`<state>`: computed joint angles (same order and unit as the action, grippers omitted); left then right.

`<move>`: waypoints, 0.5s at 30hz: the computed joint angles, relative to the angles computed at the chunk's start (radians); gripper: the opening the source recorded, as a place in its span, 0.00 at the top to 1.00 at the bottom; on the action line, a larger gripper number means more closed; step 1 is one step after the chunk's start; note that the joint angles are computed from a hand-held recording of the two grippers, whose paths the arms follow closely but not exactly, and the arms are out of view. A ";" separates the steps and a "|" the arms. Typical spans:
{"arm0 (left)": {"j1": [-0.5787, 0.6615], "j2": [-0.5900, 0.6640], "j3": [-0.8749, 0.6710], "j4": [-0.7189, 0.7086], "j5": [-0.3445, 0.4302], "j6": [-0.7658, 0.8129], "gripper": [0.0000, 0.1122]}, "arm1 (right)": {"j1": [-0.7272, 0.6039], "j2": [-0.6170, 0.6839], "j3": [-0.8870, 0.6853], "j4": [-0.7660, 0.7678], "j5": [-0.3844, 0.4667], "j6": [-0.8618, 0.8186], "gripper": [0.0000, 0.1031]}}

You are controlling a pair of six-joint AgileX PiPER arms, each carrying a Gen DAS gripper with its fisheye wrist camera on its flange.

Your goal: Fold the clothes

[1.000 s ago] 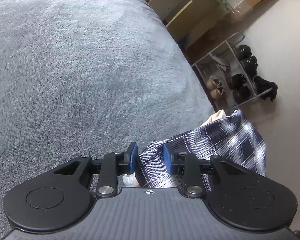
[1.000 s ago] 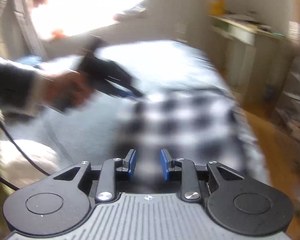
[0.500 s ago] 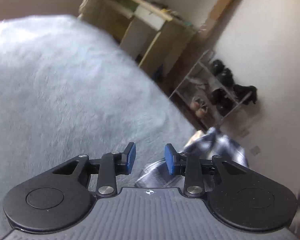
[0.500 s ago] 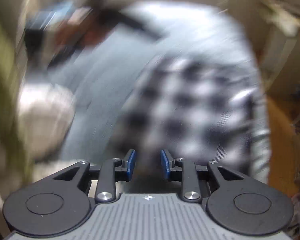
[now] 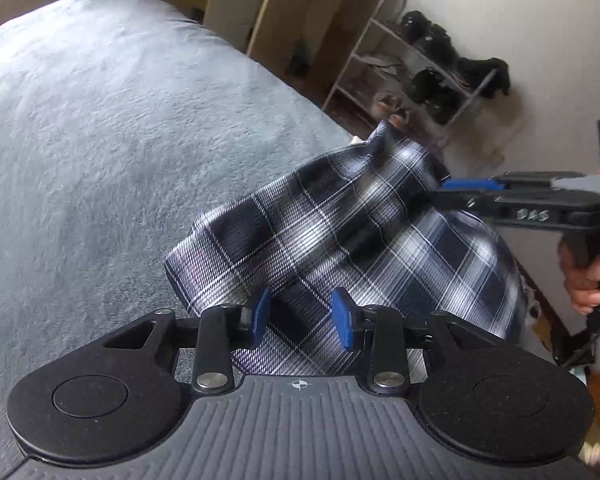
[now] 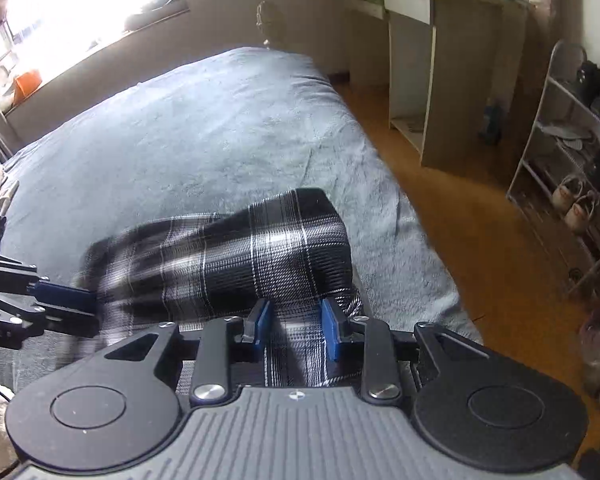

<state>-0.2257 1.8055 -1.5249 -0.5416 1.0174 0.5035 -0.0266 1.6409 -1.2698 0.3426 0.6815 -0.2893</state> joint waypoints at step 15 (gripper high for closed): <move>-0.052 -0.032 0.055 0.053 -0.032 -0.242 0.64 | 0.006 0.247 -0.405 -0.106 0.260 0.394 0.71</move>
<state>-0.2778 1.7731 -1.4696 -0.4890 0.9853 0.2615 -0.0206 1.8877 -1.6745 0.2370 0.9411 0.1048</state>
